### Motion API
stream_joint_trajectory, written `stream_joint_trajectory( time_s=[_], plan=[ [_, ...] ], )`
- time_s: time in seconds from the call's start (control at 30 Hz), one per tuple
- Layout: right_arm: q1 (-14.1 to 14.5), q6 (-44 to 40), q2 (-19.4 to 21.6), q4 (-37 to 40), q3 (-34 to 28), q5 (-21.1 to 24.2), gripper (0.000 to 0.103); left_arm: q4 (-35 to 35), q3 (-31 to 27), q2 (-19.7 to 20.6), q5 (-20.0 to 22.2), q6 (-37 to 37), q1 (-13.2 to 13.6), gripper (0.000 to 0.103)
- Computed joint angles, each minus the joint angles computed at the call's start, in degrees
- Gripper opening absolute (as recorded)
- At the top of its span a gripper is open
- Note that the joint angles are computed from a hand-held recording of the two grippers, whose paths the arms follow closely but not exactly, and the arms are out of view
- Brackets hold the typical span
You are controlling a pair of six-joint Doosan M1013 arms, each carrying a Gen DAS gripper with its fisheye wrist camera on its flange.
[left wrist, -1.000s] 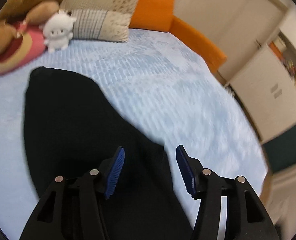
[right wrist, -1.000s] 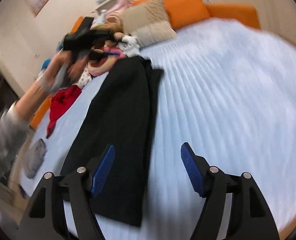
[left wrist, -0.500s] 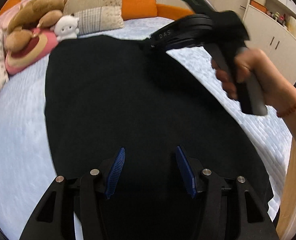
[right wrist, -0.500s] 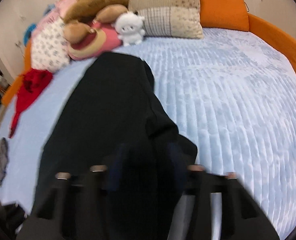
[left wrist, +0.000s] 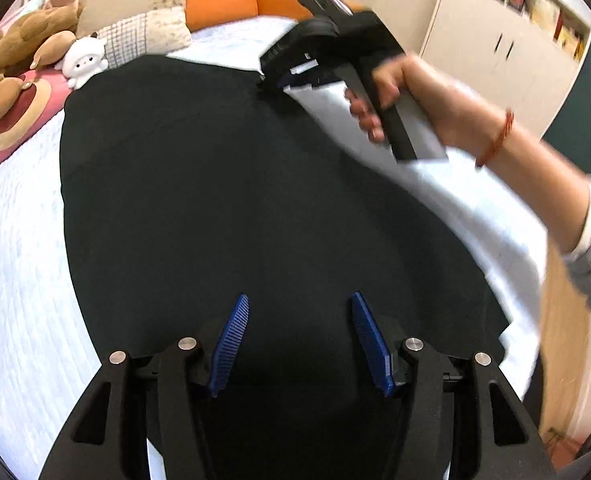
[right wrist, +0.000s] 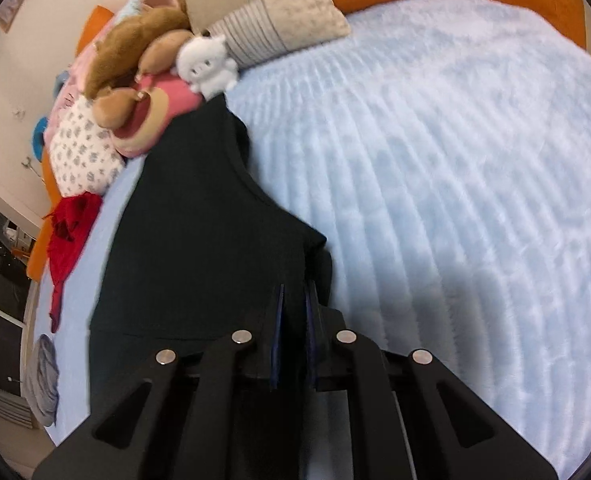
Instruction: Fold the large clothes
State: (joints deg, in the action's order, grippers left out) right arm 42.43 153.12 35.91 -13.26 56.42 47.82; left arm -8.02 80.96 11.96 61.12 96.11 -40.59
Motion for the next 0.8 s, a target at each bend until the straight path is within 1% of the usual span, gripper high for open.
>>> stream_joint_trajectory(
  time_s=[0.03,0.07,0.1,0.13,0.17,0.23,0.27,0.3,0.33,0.37,0.4,0.43,0.47,0.53,0.6,0.67,0.73,0.8],
  plan=[
    [0.1,0.37,-0.12,-0.27,0.35,-0.78,0.018,0.51,0.31,0.03,0.18,-0.19,-0.15,0.058],
    [0.21,0.52,-0.36,-0.3,0.52,-0.89,0.023,0.83,0.84,-0.15,-0.33,-0.23,-0.22,0.059],
    [0.33,0.56,-0.51,-0.24,0.48,-0.38,0.039,0.85,1.08,-0.35,-0.57,-0.14,-0.24,0.059],
    [0.73,1.22,-0.6,-1.1,-0.3,2.63,0.053,0.36,1.34,-0.72,-0.25,0.16,-0.29,0.059],
    [1.32,2.25,-1.18,-2.97,-0.06,4.12,0.07,-0.66,1.61,-1.12,0.29,0.84,-0.26,0.059],
    [3.15,3.03,-3.38,-7.21,2.03,5.13,0.069,0.31,2.59,-1.98,0.26,1.35,-0.89,0.059],
    [3.98,3.18,-4.27,-8.23,2.98,5.45,0.064,1.12,3.02,-2.28,-0.02,1.23,-1.19,0.059],
    [5.07,2.97,-5.43,-8.87,4.4,5.12,0.055,1.28,3.62,-2.75,-0.5,1.18,-1.37,0.059],
    [6.17,2.99,-6.44,-9.47,5.82,4.37,0.05,1.25,3.89,-2.99,-0.65,1.15,-1.43,0.058],
    [7.22,2.49,-7.35,-9.56,7.25,3.74,0.043,1.16,4.17,-3.34,-0.85,1.19,-1.48,0.056],
    [8.17,0.95,-7.99,-8.62,8.27,3.25,0.032,0.11,4.51,-3.86,-1.01,1.71,-1.31,0.055],
    [8.97,0.25,-8.3,-8.17,8.73,3.26,0.03,-0.39,4.3,-3.85,-1.17,1.69,-1.51,0.053],
    [10.13,0.51,-8.96,-8.26,9.85,2.84,0.028,-1.42,4.29,-4.1,-1.63,1.96,-1.49,0.051],
    [11.83,0.96,-10.23,-7.34,12.05,1.29,0.028,-4.51,4.86,-5.24,-2.53,3.3,-0.85,0.051],
    [13.19,1.16,-11.07,-6.75,13.62,0.55,0.028,-5.39,5.82,-6.51,-3.5,3.97,-0.76,0.051],
    [14.27,0.35,-10.87,-6.15,13.74,2.66,0.028,-5.28,6.74,-7.08,-2.87,4.23,-1.0,0.051],
    [14.77,-0.7,-10.24,-3.98,13.89,4.76,0.028,-4.03,8.45,-7.62,-3.14,3.2,-1.5,0.051],
    [15.13,0.34,-9.9,-4.11,14.5,5.4,0.027,-5.24,8.91,-7.45,-3.45,3.61,-1.18,0.051]
  ],
)
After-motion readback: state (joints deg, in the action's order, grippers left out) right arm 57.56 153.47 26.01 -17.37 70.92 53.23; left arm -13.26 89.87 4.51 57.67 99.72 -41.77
